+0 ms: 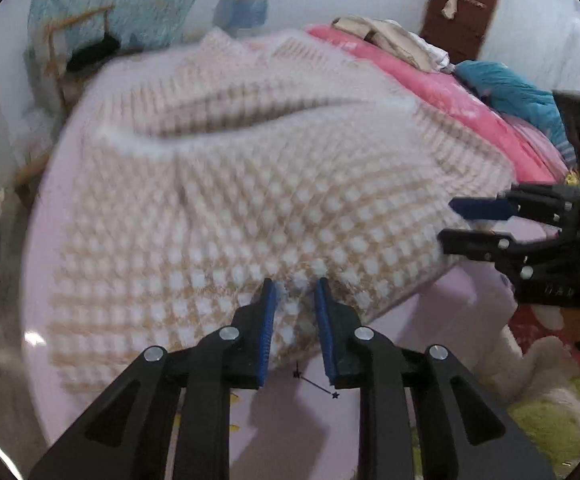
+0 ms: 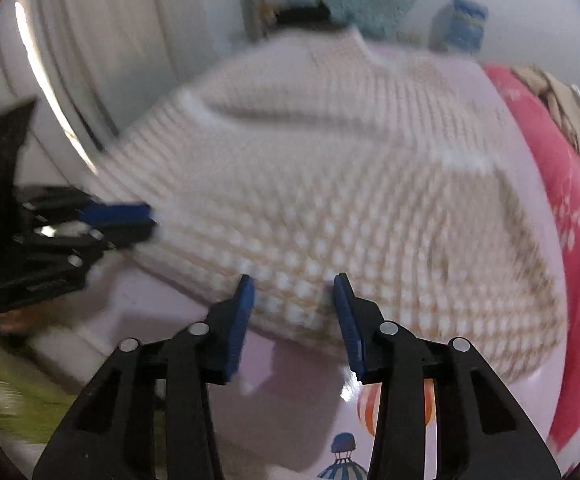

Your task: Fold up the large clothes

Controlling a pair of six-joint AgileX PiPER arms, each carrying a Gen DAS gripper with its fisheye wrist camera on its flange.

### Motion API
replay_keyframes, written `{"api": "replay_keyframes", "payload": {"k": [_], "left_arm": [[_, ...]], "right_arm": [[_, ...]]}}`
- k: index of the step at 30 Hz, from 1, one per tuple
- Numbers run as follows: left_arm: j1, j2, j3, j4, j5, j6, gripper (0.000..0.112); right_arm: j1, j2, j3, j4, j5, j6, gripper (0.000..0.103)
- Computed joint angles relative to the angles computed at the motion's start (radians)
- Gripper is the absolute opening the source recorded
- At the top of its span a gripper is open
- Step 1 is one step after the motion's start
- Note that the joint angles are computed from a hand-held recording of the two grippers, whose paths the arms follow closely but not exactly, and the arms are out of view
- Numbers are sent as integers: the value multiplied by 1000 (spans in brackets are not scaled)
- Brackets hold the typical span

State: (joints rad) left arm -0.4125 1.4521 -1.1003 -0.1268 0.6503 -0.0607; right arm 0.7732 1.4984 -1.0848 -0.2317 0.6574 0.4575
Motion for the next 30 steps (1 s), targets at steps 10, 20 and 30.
{"api": "replay_keyframes", "payload": {"k": [10, 20, 30], "left_arm": [[244, -92, 104, -133, 13, 38, 21], [321, -14, -16, -28, 74, -34, 23], [152, 161, -353, 165, 207, -217, 37]], "right_arm": [[-185, -71, 90, 18, 31, 38, 36], [-405, -35, 22, 108, 53, -27, 41], [-377, 95, -246, 273, 34, -177, 52]]}}
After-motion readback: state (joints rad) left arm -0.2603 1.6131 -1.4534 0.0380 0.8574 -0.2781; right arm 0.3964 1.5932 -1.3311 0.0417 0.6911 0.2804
